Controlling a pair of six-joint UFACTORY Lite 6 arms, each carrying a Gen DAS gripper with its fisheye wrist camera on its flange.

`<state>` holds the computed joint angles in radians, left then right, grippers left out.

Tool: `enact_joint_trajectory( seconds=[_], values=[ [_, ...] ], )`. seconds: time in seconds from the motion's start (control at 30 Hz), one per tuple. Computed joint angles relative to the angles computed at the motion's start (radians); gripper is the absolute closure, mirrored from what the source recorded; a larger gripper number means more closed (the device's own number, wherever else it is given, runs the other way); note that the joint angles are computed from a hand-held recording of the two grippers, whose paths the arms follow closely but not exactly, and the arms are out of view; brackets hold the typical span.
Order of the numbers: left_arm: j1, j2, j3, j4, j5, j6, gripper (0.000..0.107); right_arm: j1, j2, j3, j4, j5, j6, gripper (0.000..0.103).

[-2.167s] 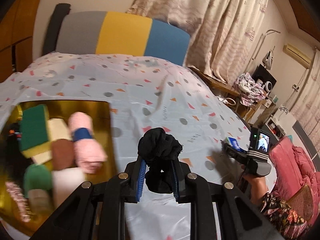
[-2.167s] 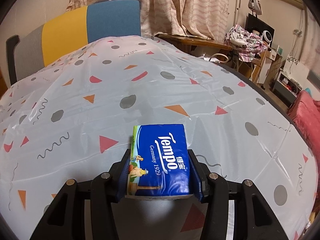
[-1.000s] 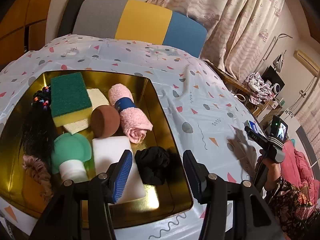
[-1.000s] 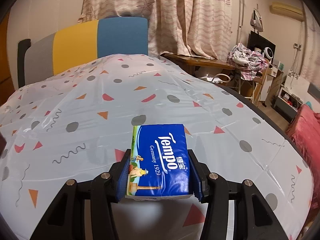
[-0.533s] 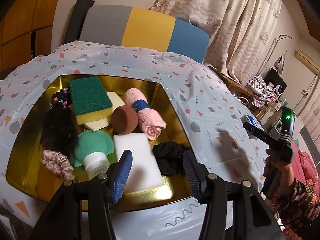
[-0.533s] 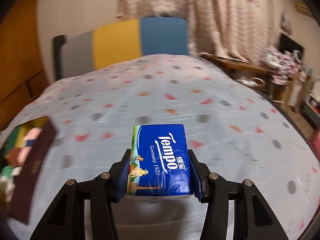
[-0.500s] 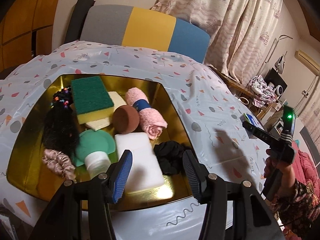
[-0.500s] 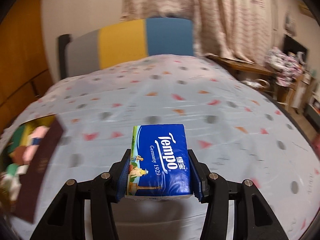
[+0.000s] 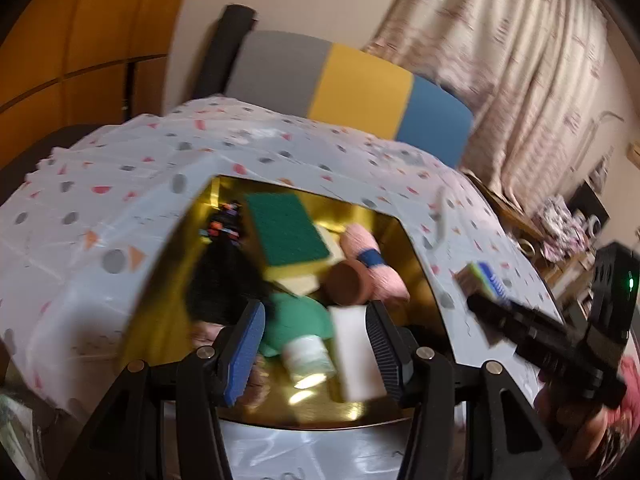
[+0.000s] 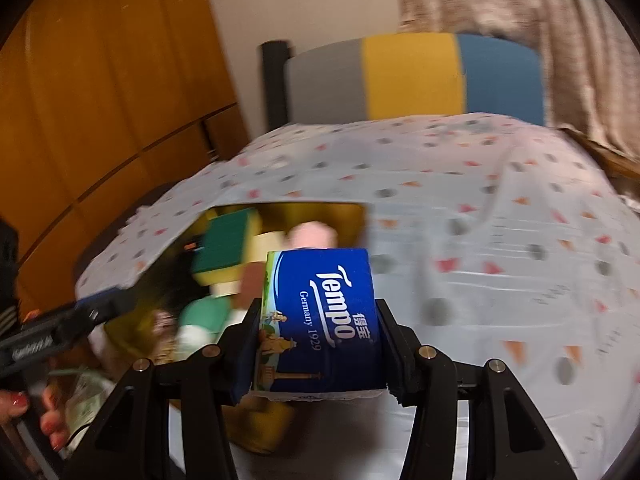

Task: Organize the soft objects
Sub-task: 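Carry the tissue pack into the gold tray and open the right tool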

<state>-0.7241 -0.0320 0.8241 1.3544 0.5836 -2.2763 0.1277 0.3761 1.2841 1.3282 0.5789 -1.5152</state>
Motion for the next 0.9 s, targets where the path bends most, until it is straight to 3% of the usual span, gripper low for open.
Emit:
enact_joint_trajectory(
  seconds=[0.13,0.4,0.57,0.67,0.8,0.9],
  values=[
    [-0.014,-0.064,-0.052,-0.061,0.055,0.036,0.054,0.118,0.007,0.01,-0.061,0.006,0.091,0.05],
    [0.007,-0.148,-0.137,-0.088,0.037,0.015,0.054,0.265,0.058,0.063,-0.13,-0.057,0.175,0.05],
    [-0.002,-0.147,-0.141,-0.063,0.01,-0.013,0.054,0.229,0.061,0.086,-0.125,-0.078,0.206,0.05],
    [-0.013,-0.119,-0.122,-0.045,-0.017,-0.025,0.054,0.196,0.101,0.154,-0.221,-0.087,0.345,0.05],
    [-0.034,-0.09,-0.093,-0.036,-0.02,-0.022,0.054,0.154,0.15,0.221,-0.316,-0.041,0.478,0.05],
    [-0.042,-0.091,-0.089,-0.041,-0.002,-0.021,0.054,0.155,0.163,0.228,-0.313,0.035,0.465,0.05]
  ],
)
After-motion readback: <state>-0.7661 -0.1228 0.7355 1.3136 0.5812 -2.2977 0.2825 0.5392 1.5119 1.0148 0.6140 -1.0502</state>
